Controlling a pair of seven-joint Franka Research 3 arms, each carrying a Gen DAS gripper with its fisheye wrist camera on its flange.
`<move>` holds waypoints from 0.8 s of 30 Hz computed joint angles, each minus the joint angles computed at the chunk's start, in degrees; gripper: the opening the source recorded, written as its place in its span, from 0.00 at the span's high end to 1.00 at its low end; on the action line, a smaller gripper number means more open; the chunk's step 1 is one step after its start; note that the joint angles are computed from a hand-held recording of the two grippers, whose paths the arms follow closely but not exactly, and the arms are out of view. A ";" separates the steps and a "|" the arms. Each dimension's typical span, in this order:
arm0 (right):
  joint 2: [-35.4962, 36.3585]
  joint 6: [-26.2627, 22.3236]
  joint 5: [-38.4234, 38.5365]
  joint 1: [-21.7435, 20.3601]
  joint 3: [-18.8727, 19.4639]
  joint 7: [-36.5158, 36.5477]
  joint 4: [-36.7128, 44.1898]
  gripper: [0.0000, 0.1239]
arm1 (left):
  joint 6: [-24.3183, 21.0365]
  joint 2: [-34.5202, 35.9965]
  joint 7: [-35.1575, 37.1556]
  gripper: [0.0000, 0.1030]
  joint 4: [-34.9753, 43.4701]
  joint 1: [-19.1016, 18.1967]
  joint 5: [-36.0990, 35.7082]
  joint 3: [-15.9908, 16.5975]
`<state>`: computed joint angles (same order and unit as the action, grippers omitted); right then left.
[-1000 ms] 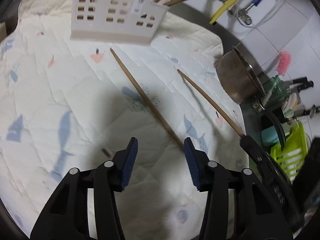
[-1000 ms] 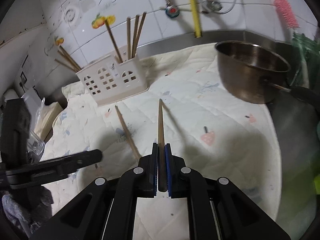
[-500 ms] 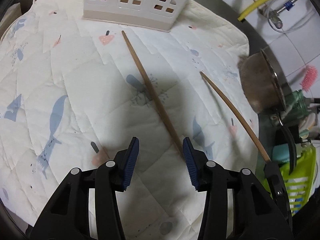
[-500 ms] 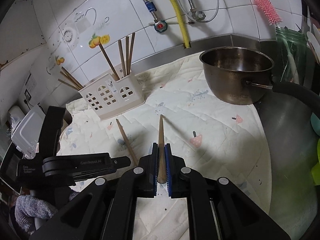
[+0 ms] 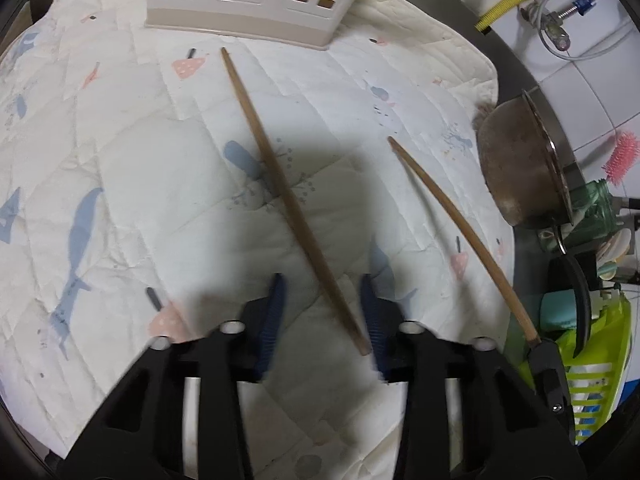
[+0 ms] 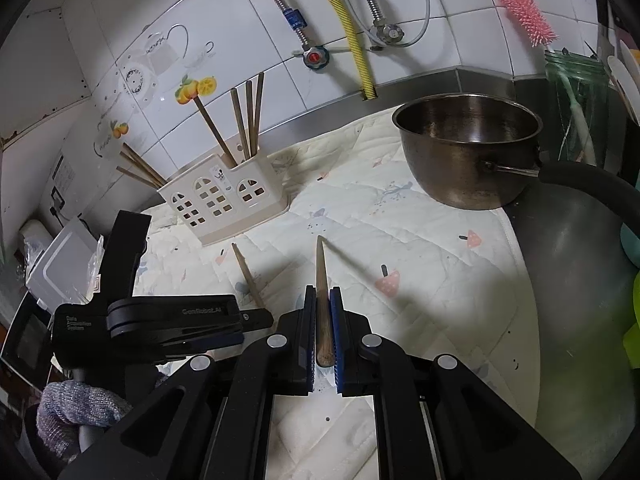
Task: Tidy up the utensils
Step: 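Lower the left tool onto the last chopstick while the right tool holds its chopstick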
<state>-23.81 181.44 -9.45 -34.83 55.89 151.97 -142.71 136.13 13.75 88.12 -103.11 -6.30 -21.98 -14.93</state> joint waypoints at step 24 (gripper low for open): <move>0.35 -0.05 0.12 -0.83 0.98 -0.26 0.56 0.95 | -1.43 -3.47 9.77 0.93 -3.93 2.88 -5.63 0.32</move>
